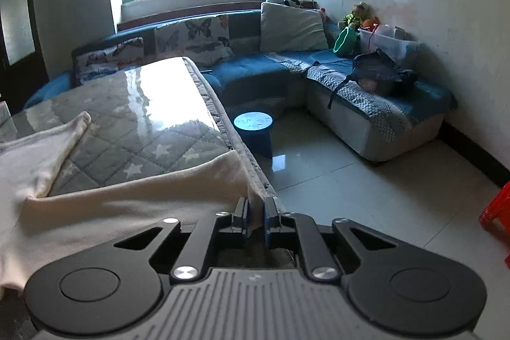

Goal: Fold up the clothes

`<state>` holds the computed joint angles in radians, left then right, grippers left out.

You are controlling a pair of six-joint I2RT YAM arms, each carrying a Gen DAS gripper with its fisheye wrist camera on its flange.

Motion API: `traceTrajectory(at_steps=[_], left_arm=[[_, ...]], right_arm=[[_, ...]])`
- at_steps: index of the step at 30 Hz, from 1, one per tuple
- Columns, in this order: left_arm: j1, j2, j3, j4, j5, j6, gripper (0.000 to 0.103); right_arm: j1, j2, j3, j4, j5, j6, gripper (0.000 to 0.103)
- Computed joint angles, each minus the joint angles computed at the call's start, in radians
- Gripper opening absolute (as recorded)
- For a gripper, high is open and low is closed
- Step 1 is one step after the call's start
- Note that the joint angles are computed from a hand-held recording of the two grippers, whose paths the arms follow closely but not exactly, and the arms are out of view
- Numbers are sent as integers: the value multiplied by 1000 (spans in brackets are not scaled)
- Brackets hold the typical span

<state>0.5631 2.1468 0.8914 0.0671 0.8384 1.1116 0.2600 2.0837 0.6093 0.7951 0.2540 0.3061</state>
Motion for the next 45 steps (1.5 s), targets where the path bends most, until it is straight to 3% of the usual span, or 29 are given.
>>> traceTrajectory(at_steps=[4, 7, 13, 16, 21, 26, 32, 43, 45], left_arm=[[-20, -8, -4, 5, 15, -22, 36], [-38, 2, -5, 17, 10, -37, 36], [-59, 28, 6, 9, 13, -55, 39], [-61, 34, -10, 40, 19, -55, 41], [-13, 22, 22, -24, 84, -76, 42], [83, 34, 93, -105, 134, -106, 44], [208, 83, 170, -141, 120, -152, 44], [328, 154, 272, -153, 92, -261, 46], [328, 157, 273, -155, 88, -264, 46]], right_arm=[[-21, 6, -14, 27, -35, 31, 17], [-22, -7, -23, 32, -40, 26, 7], [-33, -155, -72, 26, -100, 35, 5], [-24, -268, -87, -9, -155, 41, 4], [41, -415, -55, -98, -212, 17, 4], [142, -451, 57, -195, -260, -26, 4], [286, -325, 257, -279, -345, -79, 4], [460, 84, 644, -458, -500, -61, 5], [472, 134, 694, -494, -518, -60, 10]])
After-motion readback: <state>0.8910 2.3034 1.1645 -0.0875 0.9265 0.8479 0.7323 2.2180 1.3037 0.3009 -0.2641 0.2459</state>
